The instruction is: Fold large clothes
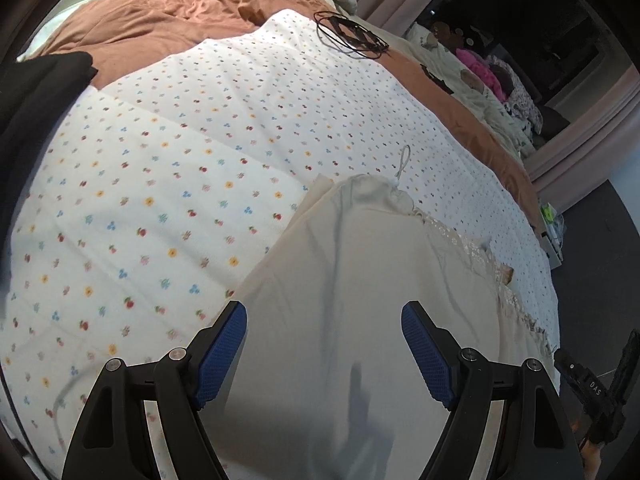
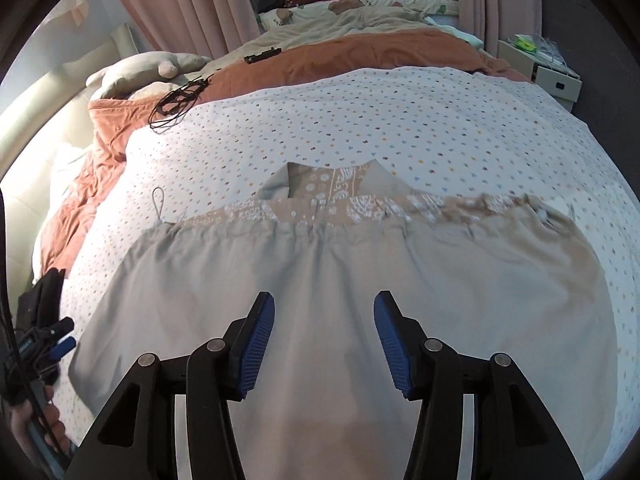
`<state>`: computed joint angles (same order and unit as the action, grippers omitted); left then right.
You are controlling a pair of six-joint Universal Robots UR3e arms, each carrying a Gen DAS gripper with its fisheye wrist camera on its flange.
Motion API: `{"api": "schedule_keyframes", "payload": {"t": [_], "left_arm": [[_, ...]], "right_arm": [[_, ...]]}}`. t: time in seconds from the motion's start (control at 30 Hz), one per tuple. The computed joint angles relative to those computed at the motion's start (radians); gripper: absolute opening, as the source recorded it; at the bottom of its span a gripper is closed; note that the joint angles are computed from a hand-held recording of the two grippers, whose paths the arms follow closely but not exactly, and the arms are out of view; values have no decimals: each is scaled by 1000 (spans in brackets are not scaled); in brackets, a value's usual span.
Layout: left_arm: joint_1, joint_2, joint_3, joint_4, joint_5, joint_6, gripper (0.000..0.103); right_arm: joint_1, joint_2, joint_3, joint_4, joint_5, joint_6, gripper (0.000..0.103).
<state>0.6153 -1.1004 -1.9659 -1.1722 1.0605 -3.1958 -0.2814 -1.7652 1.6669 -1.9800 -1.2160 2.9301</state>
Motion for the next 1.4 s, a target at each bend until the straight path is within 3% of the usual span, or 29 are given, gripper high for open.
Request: {"api": "schedule_keyframes", "payload": {"t": [0.17, 0.27, 0.5, 0.67, 0.83, 1.13, 1.27, 1.37, 1.4], "left_arm": [[164, 180, 6, -276, -86, 181, 81], [335, 279, 54, -583, -193, 390, 81], [596, 371, 144, -1020, -201, 753, 81], [702, 386, 130, -1152, -163, 890, 76], [688, 365, 52, -1115, -144, 852, 75], [444, 254, -72, -815, -153, 566, 75], [419, 256, -120, -724, -178, 485, 74], [393, 238, -137, -636, -170, 404, 59], [403, 242, -140, -639, -171, 399, 49]], "right_arm": [[-98, -199, 115, 126, 62, -51, 52], [-186, -321, 175, 230, 113, -103, 52], [-324, -525, 281, 440, 181, -232, 52], [-351, -606, 332, 528, 189, -284, 50], [-297, -641, 394, 522, 169, -273, 47], [-320, -688, 414, 591, 165, -306, 46], [-341, -700, 382, 664, 176, -347, 38], [-388, -732, 346, 753, 186, -409, 38], [-403, -740, 336, 778, 187, -426, 38]]}}
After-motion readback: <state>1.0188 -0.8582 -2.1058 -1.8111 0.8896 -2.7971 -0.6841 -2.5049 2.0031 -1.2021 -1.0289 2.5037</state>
